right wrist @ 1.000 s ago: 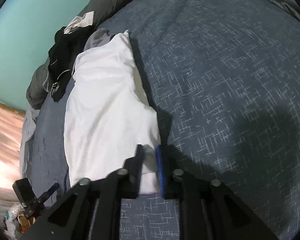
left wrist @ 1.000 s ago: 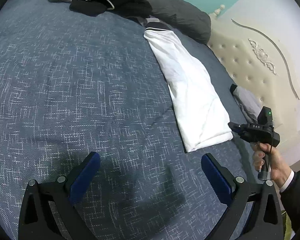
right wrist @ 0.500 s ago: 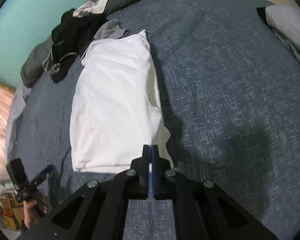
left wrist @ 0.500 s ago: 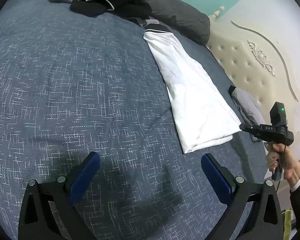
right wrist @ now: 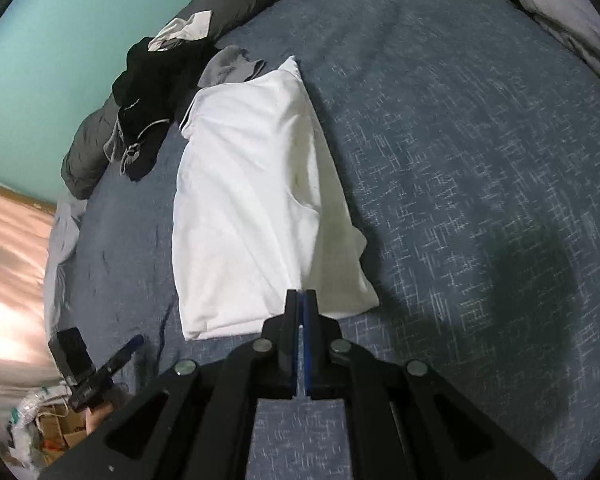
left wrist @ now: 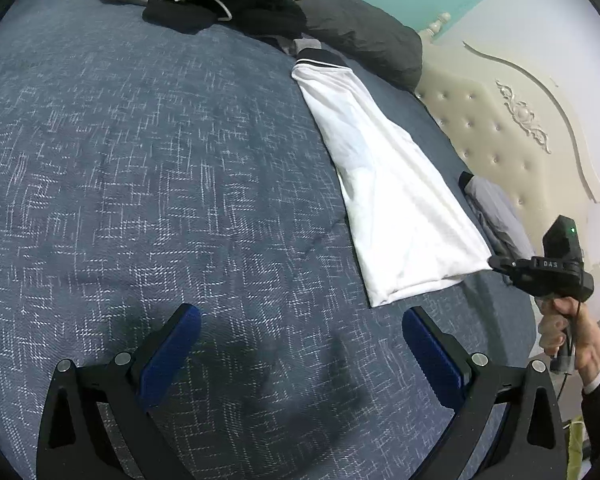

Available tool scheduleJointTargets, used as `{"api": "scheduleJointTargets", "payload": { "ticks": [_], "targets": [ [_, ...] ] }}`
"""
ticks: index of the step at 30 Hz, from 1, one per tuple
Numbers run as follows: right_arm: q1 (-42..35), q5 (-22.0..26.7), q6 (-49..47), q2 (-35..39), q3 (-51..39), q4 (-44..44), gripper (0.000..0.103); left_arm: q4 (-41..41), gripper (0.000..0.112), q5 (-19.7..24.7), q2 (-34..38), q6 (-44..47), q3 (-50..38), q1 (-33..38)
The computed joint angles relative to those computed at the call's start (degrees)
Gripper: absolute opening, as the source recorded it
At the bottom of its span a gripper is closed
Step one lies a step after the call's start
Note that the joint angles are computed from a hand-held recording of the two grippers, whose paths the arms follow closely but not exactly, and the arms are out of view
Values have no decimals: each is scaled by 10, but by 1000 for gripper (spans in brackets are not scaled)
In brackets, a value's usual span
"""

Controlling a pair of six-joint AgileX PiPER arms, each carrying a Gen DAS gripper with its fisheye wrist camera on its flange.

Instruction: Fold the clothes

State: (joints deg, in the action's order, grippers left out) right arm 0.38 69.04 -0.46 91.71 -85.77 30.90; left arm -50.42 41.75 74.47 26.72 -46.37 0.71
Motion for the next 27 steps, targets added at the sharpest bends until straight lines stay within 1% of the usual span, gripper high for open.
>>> {"api": "scheduleJointTargets", "payload": {
  "ticks": [3, 8, 13, 16, 18, 20, 22, 23, 25, 27],
  "targets": [
    [-5, -24, -2, 8, 29, -18, 1, 1, 103, 0, -2, -1, 2, -3],
    [-9, -85, -26, 9, 80, -27, 1, 10, 103, -1, -6, -4, 0, -7],
    [-18, -118, -44, -16, 107, -18, 2, 15, 103, 1, 0, -1, 0, -9],
    [-20, -136, -35, -34, 122, -21, 4, 37, 103, -8, -3, -19, -3, -26],
    [-35, -149, -54, -60, 143, 15, 5, 41, 103, -12, -5, -28, -3, -31],
    [-37, -146, -69, -75, 153, 48, 5, 46, 103, -17, -7, -36, -2, -35],
    [-31, -139, -76, -84, 157, 78, 16, 50, 103, -21, -9, -42, -1, -37],
    [-18, -136, -71, -82, 156, 85, 24, 48, 103, -20, -10, -41, 0, -36],
    [9, -142, -61, -73, 161, 103, 25, 45, 103, -18, -13, -39, 3, -34],
    [30, -154, -32, -63, 167, 102, 25, 44, 103, -14, -19, -36, 5, -29]
  ]
}}
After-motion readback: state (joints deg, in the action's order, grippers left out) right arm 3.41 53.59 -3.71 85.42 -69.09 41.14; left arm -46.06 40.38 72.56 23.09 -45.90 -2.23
